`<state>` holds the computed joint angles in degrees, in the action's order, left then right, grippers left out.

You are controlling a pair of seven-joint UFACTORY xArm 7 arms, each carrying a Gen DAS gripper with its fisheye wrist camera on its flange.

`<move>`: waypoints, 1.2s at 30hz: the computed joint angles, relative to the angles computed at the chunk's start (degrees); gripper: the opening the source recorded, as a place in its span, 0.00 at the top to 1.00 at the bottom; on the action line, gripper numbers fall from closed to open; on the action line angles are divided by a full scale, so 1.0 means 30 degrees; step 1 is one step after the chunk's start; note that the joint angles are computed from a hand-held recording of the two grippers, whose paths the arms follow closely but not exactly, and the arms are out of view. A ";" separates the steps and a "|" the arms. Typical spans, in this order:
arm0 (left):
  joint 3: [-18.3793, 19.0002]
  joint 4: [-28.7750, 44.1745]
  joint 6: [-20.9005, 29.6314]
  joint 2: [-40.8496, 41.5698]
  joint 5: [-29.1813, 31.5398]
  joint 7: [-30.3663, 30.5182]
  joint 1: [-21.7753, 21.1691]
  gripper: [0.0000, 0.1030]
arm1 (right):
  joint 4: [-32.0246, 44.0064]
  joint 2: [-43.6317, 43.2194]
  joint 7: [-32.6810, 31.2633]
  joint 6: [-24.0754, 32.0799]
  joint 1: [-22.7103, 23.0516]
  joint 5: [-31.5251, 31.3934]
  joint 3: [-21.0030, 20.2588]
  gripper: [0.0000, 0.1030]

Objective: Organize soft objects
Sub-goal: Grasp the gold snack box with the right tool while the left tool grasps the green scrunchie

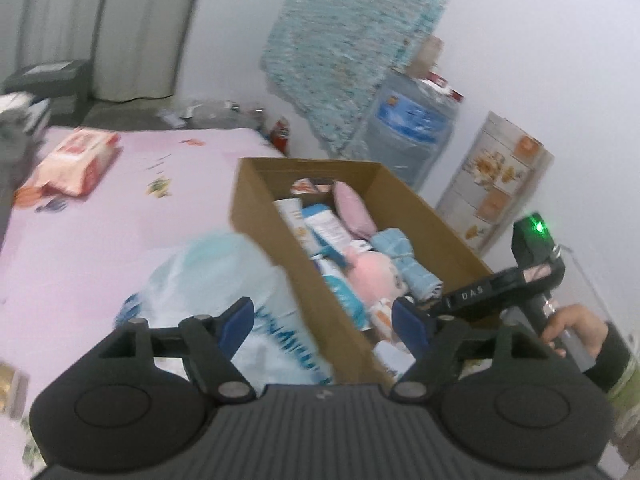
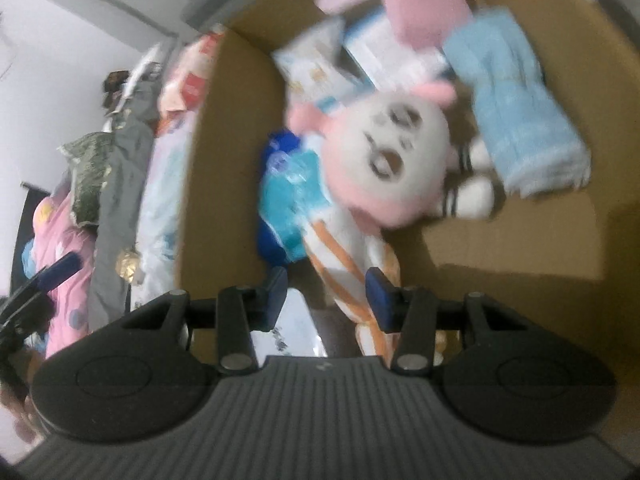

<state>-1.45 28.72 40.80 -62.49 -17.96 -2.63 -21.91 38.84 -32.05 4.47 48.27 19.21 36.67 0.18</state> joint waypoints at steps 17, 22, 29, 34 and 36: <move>0.1146 -0.2024 0.8250 -0.9450 0.5593 -0.0314 0.7547 0.18 | 0.2579 0.1471 -0.3694 -0.5921 0.6847 0.5698 -0.0346 0.49; 0.1319 -0.2897 0.9490 -1.1267 0.6345 -0.0357 0.8662 0.19 | 0.6604 0.6172 -0.6871 -0.4166 0.8085 0.8856 0.0169 0.47; 0.0146 -0.5610 0.7810 -1.2998 0.6615 -0.0505 0.8520 0.21 | 1.3636 1.2912 -0.4586 -0.1591 0.7507 0.5319 0.2531 0.43; 0.0440 -0.6836 0.6420 -1.1438 0.6797 -0.0213 0.8169 0.21 | 1.9346 1.7446 -0.2828 0.0069 0.7768 0.0914 0.3734 0.26; 0.0625 -0.7124 0.5778 -1.0443 0.6887 0.0020 0.8206 0.21 | 2.2847 1.9992 -0.2282 0.1334 0.8177 -0.1297 0.3933 0.23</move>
